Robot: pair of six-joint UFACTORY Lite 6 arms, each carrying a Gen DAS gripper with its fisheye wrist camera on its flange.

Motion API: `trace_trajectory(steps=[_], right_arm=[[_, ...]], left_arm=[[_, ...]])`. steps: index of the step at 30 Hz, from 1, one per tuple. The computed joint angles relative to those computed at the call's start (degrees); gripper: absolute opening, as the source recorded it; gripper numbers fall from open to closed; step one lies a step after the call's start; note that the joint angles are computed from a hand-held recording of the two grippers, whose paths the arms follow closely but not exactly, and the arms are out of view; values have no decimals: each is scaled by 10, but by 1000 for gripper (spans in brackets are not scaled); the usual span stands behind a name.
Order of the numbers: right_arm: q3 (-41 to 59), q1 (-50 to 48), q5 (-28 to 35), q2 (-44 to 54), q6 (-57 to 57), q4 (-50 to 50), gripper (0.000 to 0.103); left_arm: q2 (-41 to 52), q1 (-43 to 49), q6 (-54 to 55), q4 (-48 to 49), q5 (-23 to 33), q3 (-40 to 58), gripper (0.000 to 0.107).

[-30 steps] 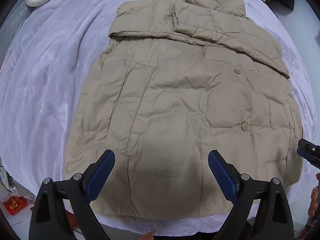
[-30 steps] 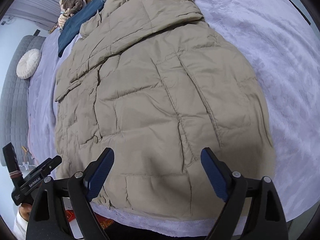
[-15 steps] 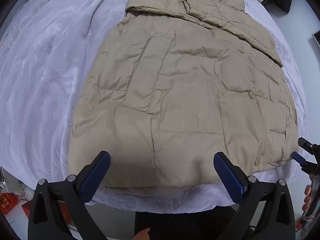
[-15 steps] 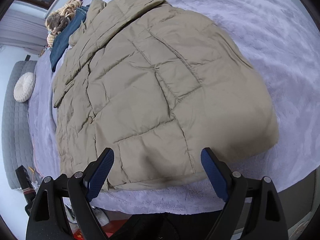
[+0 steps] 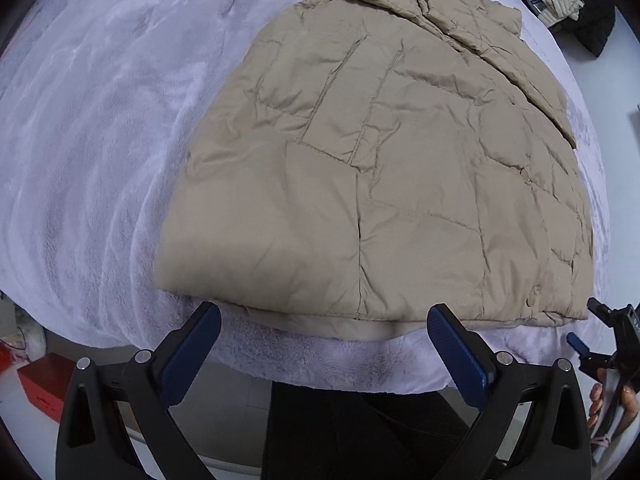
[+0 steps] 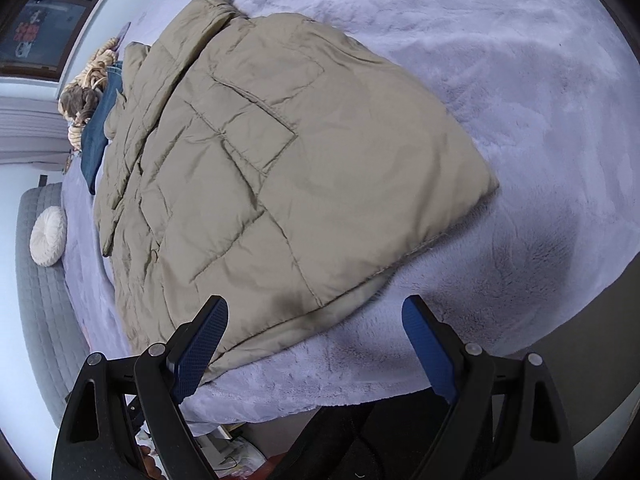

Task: Fold large clothes
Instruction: 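Grasp the jacket hem with both tools and fold it toward the collar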

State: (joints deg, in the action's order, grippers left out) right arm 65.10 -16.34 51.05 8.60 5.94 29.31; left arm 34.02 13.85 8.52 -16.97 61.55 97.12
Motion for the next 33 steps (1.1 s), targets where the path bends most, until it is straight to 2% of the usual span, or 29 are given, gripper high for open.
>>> trace_trajectory(steps=[8,9,10,16,24,26,28,29,30,31,32,33], right_arm=[[-31,-44,-26,37,-49,83,91],[-31,-45,-30,45,-58,98,93],[-30,-45,-34,53,-70,117,102],[-35,-39,-45,82,-149,250,103],[-24,-40,-33,110,-162,292,103],[-25,-47,-25,112,-178,309,103],[-31,-52,-19,109,-198,336,103],[-34,-53,-18,105,-201,345,102],[-36,-53,-18,101,-200,349,99],[-35,-53,-18,100,-196,352,93],[-34,-53,-16,100,-190,351,74],[-33,-53,-14,101,-182,348,50]], left_arm=[[-21,37,16,-104,-13,-74,103],[-19,42,19,-113,-14,-78,103],[-17,47,22,-122,-14,-80,103],[13,68,44,-175,-19,-77,103],[58,84,54,-263,-34,-24,102],[72,74,53,-262,-40,1,88],[96,59,39,-236,-31,42,35],[105,54,37,-221,-25,59,22],[106,55,44,-217,-24,65,16],[101,58,54,-220,-25,65,16],[97,61,64,-222,-24,68,14],[93,64,71,-221,-20,73,12]])
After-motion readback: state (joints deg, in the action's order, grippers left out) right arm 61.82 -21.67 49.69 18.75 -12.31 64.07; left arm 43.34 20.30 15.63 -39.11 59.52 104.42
